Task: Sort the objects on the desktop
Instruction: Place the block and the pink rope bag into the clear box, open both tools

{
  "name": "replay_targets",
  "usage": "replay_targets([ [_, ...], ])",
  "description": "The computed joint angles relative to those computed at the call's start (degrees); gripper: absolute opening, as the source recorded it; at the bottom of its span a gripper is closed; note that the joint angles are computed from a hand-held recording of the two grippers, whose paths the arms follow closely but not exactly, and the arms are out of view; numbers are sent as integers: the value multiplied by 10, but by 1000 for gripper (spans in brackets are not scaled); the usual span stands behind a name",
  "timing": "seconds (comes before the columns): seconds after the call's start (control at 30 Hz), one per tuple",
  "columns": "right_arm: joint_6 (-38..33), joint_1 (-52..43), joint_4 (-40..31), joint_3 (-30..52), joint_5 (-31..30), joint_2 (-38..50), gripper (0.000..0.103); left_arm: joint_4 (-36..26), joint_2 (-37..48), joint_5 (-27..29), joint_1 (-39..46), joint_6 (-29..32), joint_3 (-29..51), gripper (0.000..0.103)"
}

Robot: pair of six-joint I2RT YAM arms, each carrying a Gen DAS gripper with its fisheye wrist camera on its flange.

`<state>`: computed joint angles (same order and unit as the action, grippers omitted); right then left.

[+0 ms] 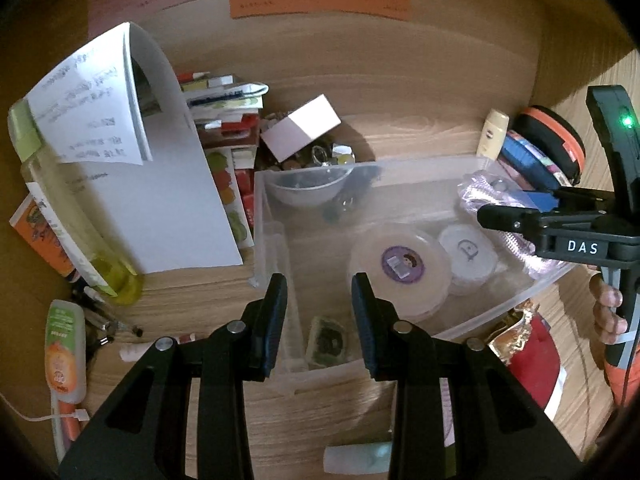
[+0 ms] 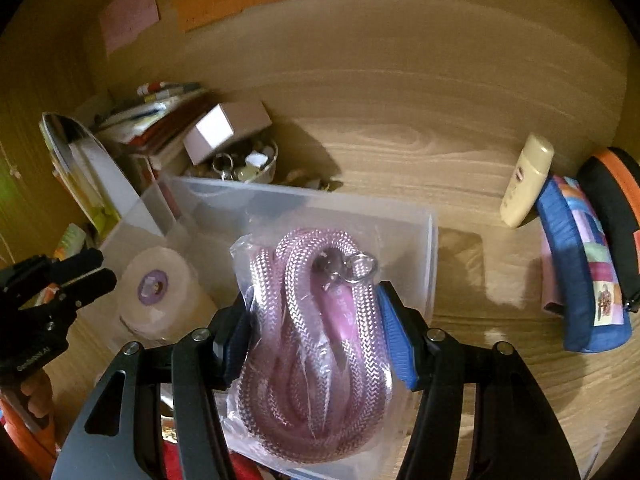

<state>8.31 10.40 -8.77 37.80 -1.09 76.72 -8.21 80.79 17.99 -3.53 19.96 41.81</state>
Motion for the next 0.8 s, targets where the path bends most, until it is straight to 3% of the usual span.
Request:
replay_targets([
  [0.27,-13,31,-2,1,46,15,57,-17,-14,9,4,2,2,34],
  [0.43,-11,41,-11,-10,54,-26,70,-27,-48,20,9,0,-10,51],
  [0.6,-6,40,-36,-28,49,-95,75,-51,-96,36,19,6,-24,59],
  [0.73,-6,31,-65,-49,37,-162,80,-68,-133,37,19,13,-41,76],
  [0.8,-8,31,-81,-61,44,-194,80,-77,-150,35,19,17,-50,77],
])
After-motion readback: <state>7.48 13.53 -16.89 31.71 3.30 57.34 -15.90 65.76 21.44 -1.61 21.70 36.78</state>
